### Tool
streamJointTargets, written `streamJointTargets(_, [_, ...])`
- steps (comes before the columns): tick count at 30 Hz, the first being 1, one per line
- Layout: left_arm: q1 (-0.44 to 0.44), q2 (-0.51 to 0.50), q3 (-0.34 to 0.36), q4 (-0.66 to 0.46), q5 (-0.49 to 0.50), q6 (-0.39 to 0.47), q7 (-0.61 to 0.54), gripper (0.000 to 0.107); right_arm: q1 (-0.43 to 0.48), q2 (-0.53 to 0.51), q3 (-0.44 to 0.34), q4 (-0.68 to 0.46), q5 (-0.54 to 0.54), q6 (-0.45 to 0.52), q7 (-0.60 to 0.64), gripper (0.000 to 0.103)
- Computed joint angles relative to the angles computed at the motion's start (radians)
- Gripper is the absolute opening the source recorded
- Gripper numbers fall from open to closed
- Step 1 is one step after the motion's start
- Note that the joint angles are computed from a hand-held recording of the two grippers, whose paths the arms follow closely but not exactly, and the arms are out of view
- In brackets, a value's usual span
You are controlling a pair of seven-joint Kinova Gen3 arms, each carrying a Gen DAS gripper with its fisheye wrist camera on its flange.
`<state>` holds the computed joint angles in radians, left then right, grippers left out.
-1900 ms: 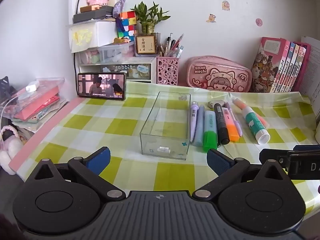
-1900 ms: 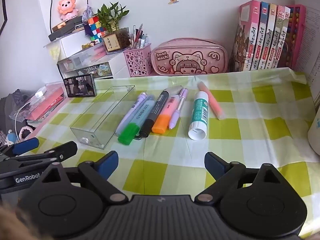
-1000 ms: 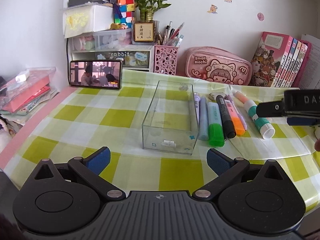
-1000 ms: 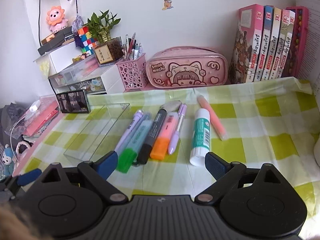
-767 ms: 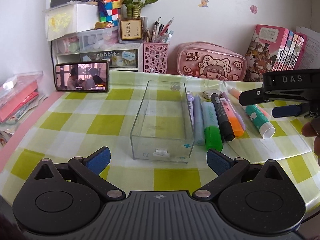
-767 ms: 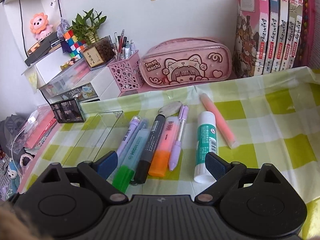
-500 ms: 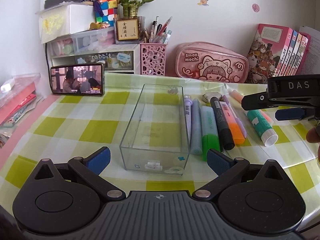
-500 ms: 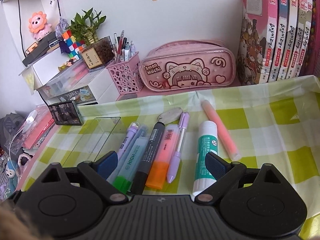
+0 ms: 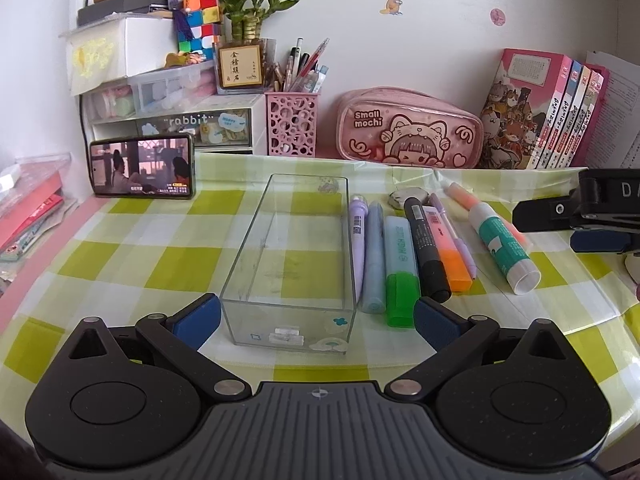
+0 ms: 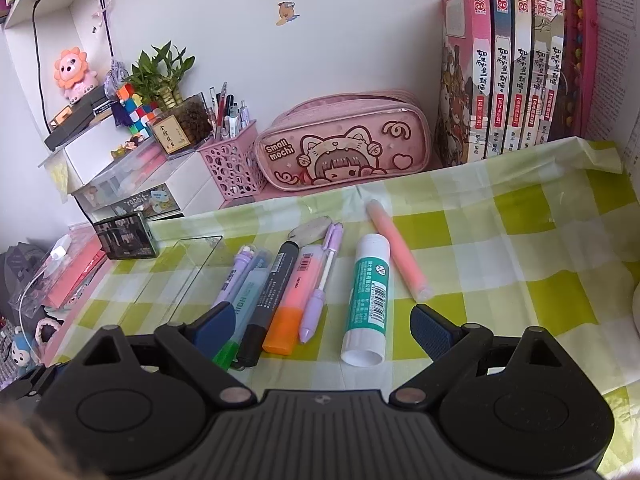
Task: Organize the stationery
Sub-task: 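Move the right tool toward the white-and-green glue stick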
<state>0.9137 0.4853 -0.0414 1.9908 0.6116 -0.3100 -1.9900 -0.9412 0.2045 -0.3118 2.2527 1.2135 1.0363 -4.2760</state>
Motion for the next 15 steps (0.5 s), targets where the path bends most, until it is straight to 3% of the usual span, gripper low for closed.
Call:
streamJointTargets(7, [-0.03, 0.024, 0.017, -0.01, -0.03, -0.004, 0.014, 0.098, 0.029, 0.025, 0.032, -0.094, -0.041, 0.002, 0.142, 0.083])
streamJointTargets(15, [-0.117, 0.022, 0.083, 0.018, -0.157, -0.022, 0.102, 0.098, 0.049, 0.039, 0.063, -0.221, -0.09, 0.027, 0.28, 0.087])
